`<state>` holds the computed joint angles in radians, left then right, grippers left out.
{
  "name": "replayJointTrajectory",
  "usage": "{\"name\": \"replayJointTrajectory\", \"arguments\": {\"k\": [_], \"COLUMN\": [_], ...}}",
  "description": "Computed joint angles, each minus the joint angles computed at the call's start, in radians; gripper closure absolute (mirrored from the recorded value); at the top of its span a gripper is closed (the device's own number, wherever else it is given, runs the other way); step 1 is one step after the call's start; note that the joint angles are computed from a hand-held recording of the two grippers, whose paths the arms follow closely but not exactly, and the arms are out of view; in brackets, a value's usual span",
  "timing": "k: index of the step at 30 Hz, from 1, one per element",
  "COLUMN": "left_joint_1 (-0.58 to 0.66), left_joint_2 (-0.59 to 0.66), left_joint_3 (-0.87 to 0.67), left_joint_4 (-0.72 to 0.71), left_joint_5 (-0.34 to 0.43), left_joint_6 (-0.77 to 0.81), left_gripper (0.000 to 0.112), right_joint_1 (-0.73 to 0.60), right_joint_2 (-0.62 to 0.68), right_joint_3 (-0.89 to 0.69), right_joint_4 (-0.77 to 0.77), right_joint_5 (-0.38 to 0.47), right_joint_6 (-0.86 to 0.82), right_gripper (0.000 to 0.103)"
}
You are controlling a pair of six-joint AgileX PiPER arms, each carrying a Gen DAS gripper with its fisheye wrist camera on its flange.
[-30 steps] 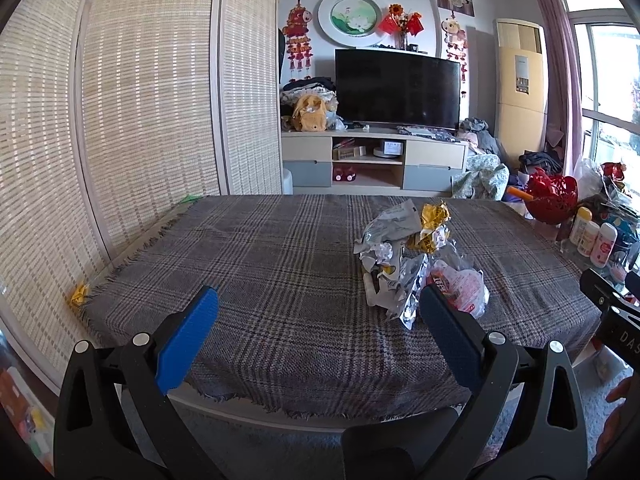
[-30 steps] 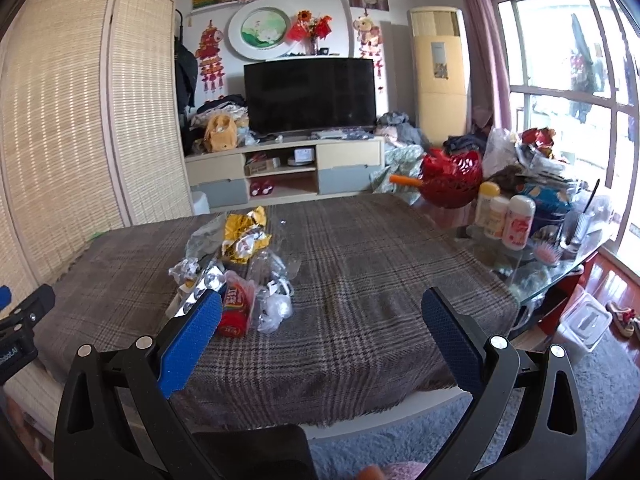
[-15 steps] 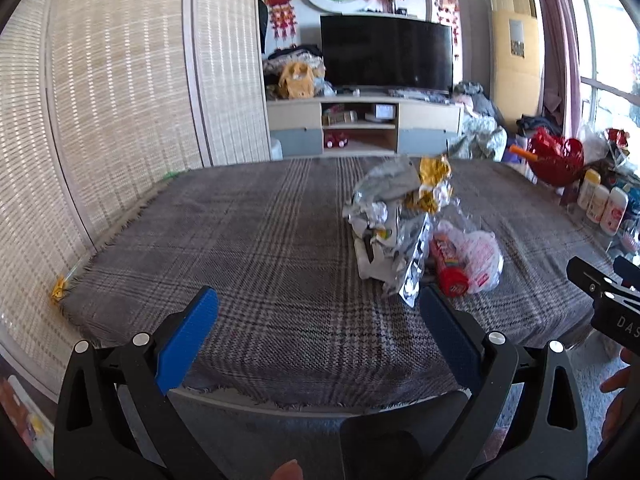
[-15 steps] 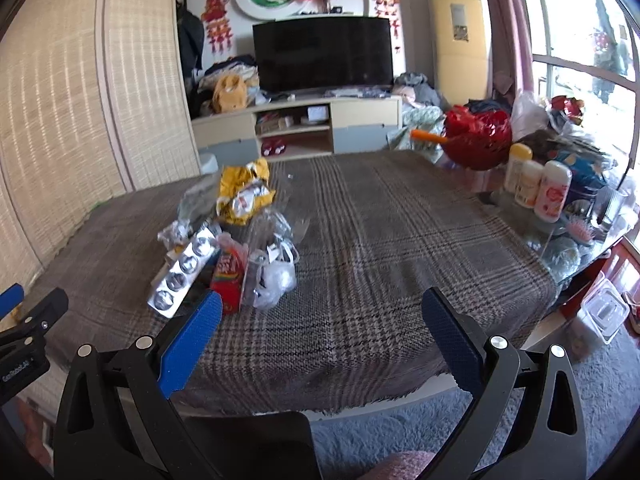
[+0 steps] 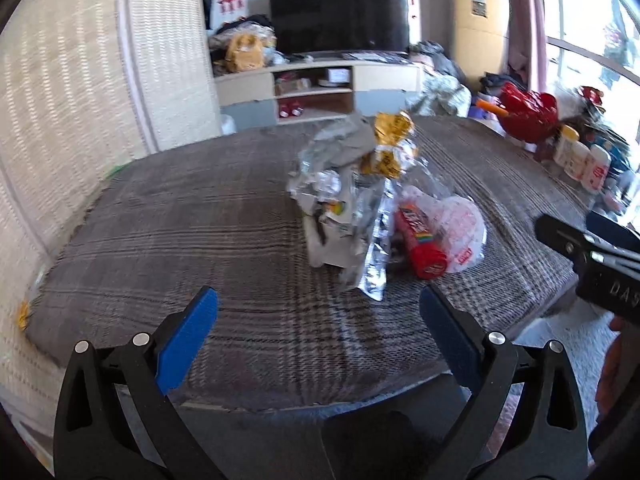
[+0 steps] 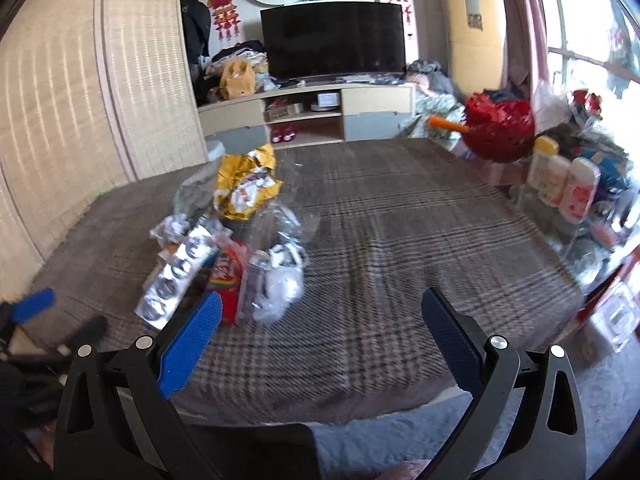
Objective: Collect trash
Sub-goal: 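Grasp the silver blister pack with the left tool while the right tool grasps clear plastic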
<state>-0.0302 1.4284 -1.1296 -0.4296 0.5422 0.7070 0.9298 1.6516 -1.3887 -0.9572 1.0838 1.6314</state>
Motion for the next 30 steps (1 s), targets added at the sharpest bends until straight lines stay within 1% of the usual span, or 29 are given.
{"name": "replayJointTrajectory", "arguments": {"k": [2, 5, 7, 9, 11, 13, 15, 17, 19, 22, 23, 24, 25, 26, 27, 28, 30], "left_joint_1": [-0.002, -0.017, -0.017, -0.005, -0.002, -0.009, -0.017, -0.013, -0.016, -0.013, -0.010, -0.009, -0.009, -0.008, -0.008, -0.009, -0.003], "left_joint_2": [0.027, 0.064, 0.094, 0.128, 0.157, 0.184, 0.206, 0.226, 0.251, 0.279, 0.287, 0.293, 0.302, 0.309, 0.316, 0.321, 0.322], "left_joint_3": [-0.026, -0.063, -0.098, -0.136, -0.158, -0.177, -0.189, -0.203, -0.219, -0.232, -0.237, -0.238, -0.243, -0.245, -0.247, -0.247, -0.241], "left_joint_4": [-0.001, 0.044, 0.039, -0.008, -0.039, -0.053, -0.066, -0.095, -0.109, -0.128, -0.141, -0.148, -0.153, -0.159, -0.163, -0.165, -0.175], "left_joint_5": [0.023, 0.011, 0.018, 0.063, 0.089, 0.108, 0.116, 0.140, 0.158, 0.174, 0.186, 0.194, 0.202, 0.209, 0.216, 0.221, 0.223], "left_joint_6": [0.002, -0.010, 0.004, 0.035, 0.064, 0.082, 0.095, 0.118, 0.130, 0.147, 0.154, 0.158, 0.158, 0.162, 0.166, 0.169, 0.184], "left_gripper": [0.017, 0.018, 0.023, 0.028, 0.031, 0.035, 0.039, 0.042, 0.045, 0.053, 0.058, 0.063, 0.066, 0.071, 0.076, 0.079, 0.079], "right_joint_1": [-0.034, -0.058, -0.094, -0.116, -0.140, -0.169, -0.185, -0.195, -0.200, -0.197, -0.195, -0.193, -0.194, -0.195, -0.193, -0.189, -0.187], "right_joint_2": [0.004, 0.042, 0.065, 0.077, 0.097, 0.119, 0.137, 0.142, 0.149, 0.167, 0.171, 0.175, 0.179, 0.182, 0.185, 0.187, 0.186], "right_joint_3": [-0.012, -0.063, -0.089, -0.096, -0.116, -0.140, -0.157, -0.152, -0.156, -0.181, -0.186, -0.191, -0.195, -0.198, -0.199, -0.201, -0.197], "right_joint_4": [0.030, 0.051, 0.096, 0.126, 0.171, 0.232, 0.277, 0.313, 0.331, 0.339, 0.340, 0.346, 0.352, 0.352, 0.344, 0.334, 0.325], "right_joint_5": [-0.059, -0.063, -0.111, -0.149, -0.180, -0.206, -0.213, -0.247, -0.259, -0.241, -0.241, -0.242, -0.245, -0.246, -0.242, -0.232, -0.232], "right_joint_6": [-0.034, -0.084, -0.136, -0.158, -0.201, -0.260, -0.308, -0.332, -0.350, -0.376, -0.384, -0.395, -0.404, -0.408, -0.405, -0.398, -0.391], "right_gripper": [0.003, 0.003, 0.003, 0.003, 0.013, 0.033, 0.040, 0.046, 0.054, 0.056, 0.057, 0.063, 0.068, 0.071, 0.076, 0.082, 0.086]}}
